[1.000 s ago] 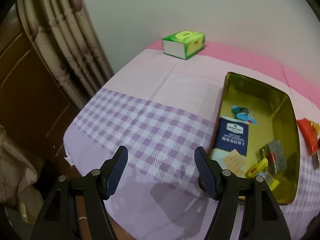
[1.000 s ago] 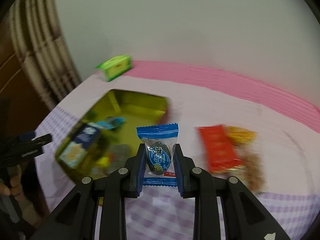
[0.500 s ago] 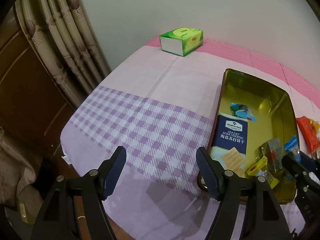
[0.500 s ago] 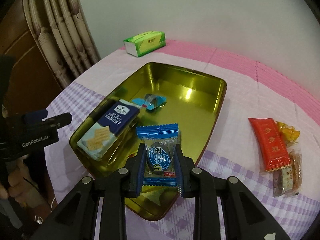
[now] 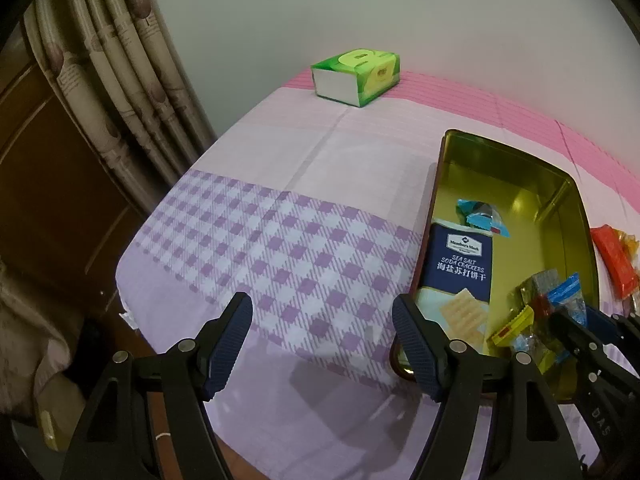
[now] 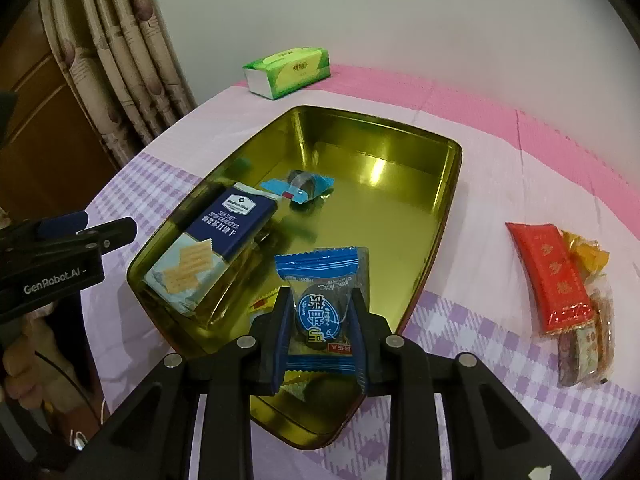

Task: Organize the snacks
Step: 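Lower the blue candy into the tin and open the right gripper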

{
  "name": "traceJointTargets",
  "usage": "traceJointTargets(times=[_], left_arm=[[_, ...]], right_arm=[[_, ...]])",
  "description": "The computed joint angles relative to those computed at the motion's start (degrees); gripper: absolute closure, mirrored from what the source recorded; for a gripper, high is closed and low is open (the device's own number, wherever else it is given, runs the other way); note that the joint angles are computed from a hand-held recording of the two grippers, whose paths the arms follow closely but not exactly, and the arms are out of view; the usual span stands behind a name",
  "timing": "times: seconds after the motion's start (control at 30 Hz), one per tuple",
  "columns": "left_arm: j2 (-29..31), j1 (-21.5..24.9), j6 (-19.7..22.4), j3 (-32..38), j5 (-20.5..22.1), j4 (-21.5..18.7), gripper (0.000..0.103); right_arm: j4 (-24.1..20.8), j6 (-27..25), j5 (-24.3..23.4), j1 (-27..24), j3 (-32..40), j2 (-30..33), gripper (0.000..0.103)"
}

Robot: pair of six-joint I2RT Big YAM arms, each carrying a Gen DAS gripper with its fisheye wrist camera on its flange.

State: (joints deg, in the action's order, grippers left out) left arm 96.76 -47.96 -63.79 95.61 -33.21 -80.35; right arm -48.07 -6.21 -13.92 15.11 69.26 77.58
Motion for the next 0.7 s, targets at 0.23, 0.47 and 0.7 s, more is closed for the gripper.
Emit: traceJointTargets(times=[0.23, 0.47, 0.7], left_arm=[[-0.13, 0.27, -0.09, -0.27, 0.32, 0.05, 0.030], [0.07, 0.35, 0.10, -0.07, 0.27, -0.07, 0.030], [0.18, 0.32, 0.19, 0.03, 0.27, -0.06, 0.030]], right_arm=[[0.20, 0.59, 0.06, 0.00, 0.02, -0.01, 0.076], [0.04, 0.78, -0.56, -0.08, 0.16, -0.08, 0.071], [-0.10, 0.63, -1.71, 0.29, 0.10, -0.62, 0.068]])
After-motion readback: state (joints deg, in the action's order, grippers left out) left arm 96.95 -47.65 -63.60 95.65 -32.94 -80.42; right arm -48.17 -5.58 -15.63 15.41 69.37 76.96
